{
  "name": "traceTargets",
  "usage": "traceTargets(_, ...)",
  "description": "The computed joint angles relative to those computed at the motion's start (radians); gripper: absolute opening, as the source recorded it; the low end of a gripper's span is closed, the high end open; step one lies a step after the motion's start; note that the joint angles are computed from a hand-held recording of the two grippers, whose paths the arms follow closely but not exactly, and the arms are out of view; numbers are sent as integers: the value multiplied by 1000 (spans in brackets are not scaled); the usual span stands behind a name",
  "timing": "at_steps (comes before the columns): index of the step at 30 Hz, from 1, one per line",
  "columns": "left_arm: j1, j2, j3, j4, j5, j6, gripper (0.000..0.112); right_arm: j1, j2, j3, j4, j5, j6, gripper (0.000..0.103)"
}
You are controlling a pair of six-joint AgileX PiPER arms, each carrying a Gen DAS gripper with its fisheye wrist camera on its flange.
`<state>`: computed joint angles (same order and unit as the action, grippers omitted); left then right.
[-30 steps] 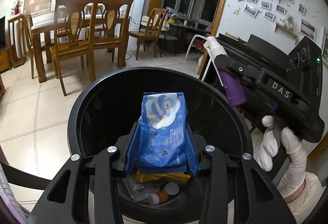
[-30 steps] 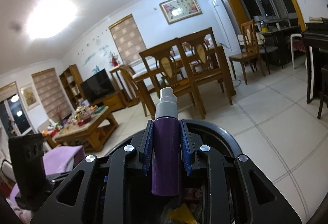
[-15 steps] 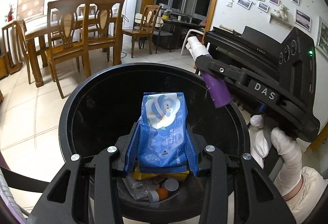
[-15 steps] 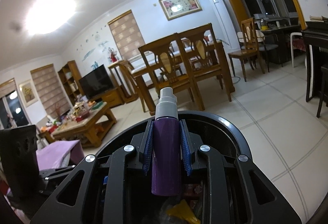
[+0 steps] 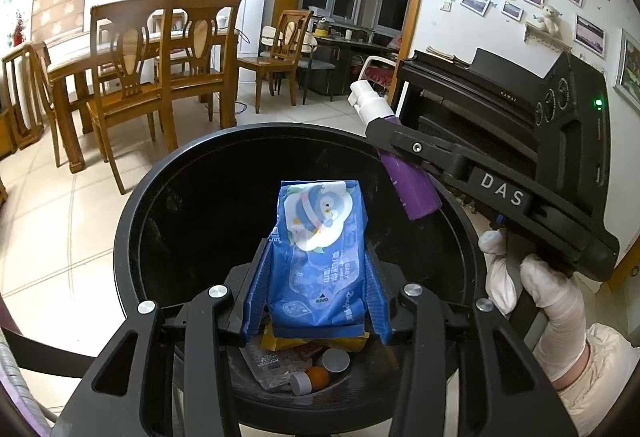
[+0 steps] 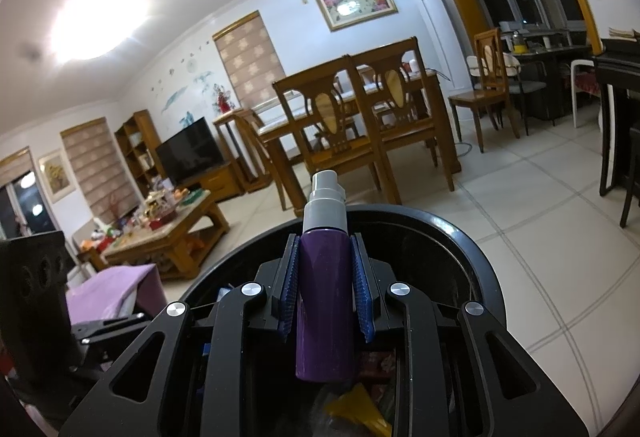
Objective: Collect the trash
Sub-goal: 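Carry the wipes pack and spray bottle over the bin and open both tools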
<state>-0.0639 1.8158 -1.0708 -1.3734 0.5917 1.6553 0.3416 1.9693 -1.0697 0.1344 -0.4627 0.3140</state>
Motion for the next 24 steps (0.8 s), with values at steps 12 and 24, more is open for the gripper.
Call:
traceTargets(12,-7,-4,6,1,-10,10,46,8,2,2,3,6,0,26)
traceTargets(24,-14,-9,15,-11,-17,23,50,13,10,0,9,0,-5,30)
